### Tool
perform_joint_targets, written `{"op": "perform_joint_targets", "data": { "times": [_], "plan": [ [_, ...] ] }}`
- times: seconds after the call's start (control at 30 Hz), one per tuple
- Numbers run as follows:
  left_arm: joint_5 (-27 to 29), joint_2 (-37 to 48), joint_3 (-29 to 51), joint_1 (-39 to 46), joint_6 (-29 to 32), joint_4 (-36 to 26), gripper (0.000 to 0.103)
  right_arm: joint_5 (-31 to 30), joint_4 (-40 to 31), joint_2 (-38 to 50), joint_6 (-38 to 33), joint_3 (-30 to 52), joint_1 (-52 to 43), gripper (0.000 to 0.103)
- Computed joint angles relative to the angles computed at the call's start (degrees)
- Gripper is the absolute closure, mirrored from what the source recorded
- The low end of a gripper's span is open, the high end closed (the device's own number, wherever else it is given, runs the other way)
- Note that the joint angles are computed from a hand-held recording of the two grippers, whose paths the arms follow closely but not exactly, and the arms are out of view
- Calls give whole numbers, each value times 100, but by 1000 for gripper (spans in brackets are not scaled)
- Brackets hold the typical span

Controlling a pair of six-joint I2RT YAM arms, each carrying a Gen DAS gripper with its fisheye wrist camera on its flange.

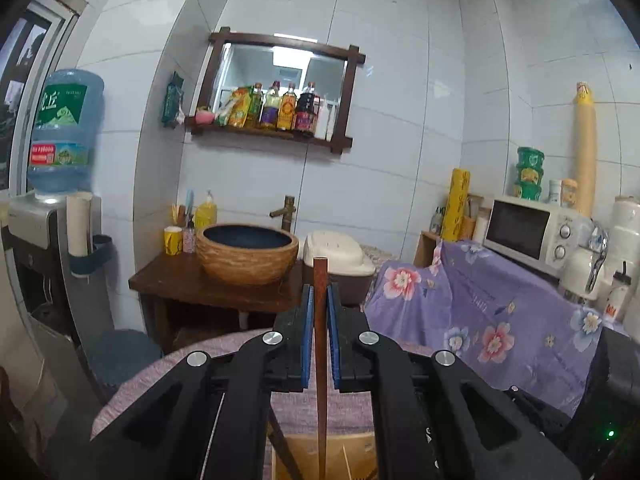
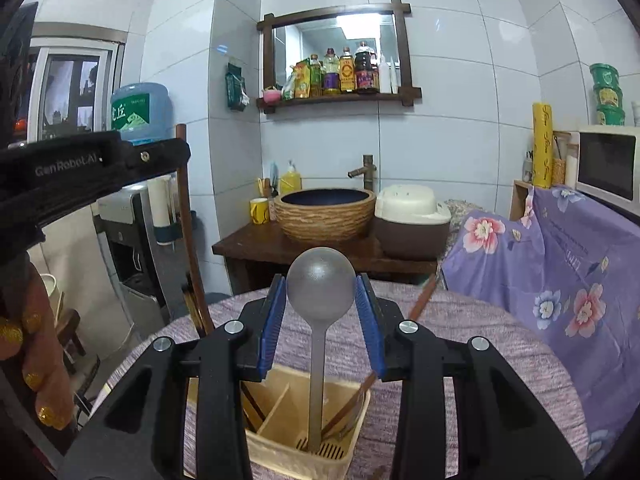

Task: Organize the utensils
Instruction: 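Lower the chopstick and spoon into the holder and open both grippers, then move both grippers back down to the remaining chopsticks and spoon on the table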

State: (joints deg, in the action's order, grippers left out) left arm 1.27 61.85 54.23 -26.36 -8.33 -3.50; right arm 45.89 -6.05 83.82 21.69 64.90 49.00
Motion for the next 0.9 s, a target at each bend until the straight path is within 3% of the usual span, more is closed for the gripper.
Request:
{"op": "perform_joint_targets", "data": {
  "times": [0.23, 0.3, 0.37, 0.57, 0.6, 0.67, 0.7, 0.77, 0.83, 0.9],
  "plan": [
    [44, -250, -945, -62, 67, 267, 95, 118, 148, 167, 427, -610, 305, 66],
    [152, -251, -1063, 14, 31, 238, 95, 192, 145, 226, 504, -706, 392, 66],
    [172, -270, -1216, 93, 38, 322, 95, 176, 71, 270, 569, -728, 405, 77],
    [310, -443, -1199, 247, 81, 98, 95, 235, 135, 116, 793, -952, 458, 76],
    [331, -519, -1212, 256, 87, 47, 91, 216, 99, 54, 843, -976, 490, 69],
    [417, -736, -1243, 292, 130, -148, 66, 281, -15, -77, 989, -1043, 614, 52],
    [419, -875, -1320, 285, 104, -185, 46, 451, -159, -143, 1114, -1052, 737, 41],
    [390, -1328, -1575, 281, 59, -314, 42, 707, -425, -255, 1312, -1083, 960, 37],
    [304, -1614, -1698, 190, 100, -616, 35, 783, -961, -332, 1703, -1044, 1154, 25],
    [322, -1912, -1897, 174, 21, -830, 29, 721, -1391, -362, 2062, -1022, 1279, 25]
  ]
}}
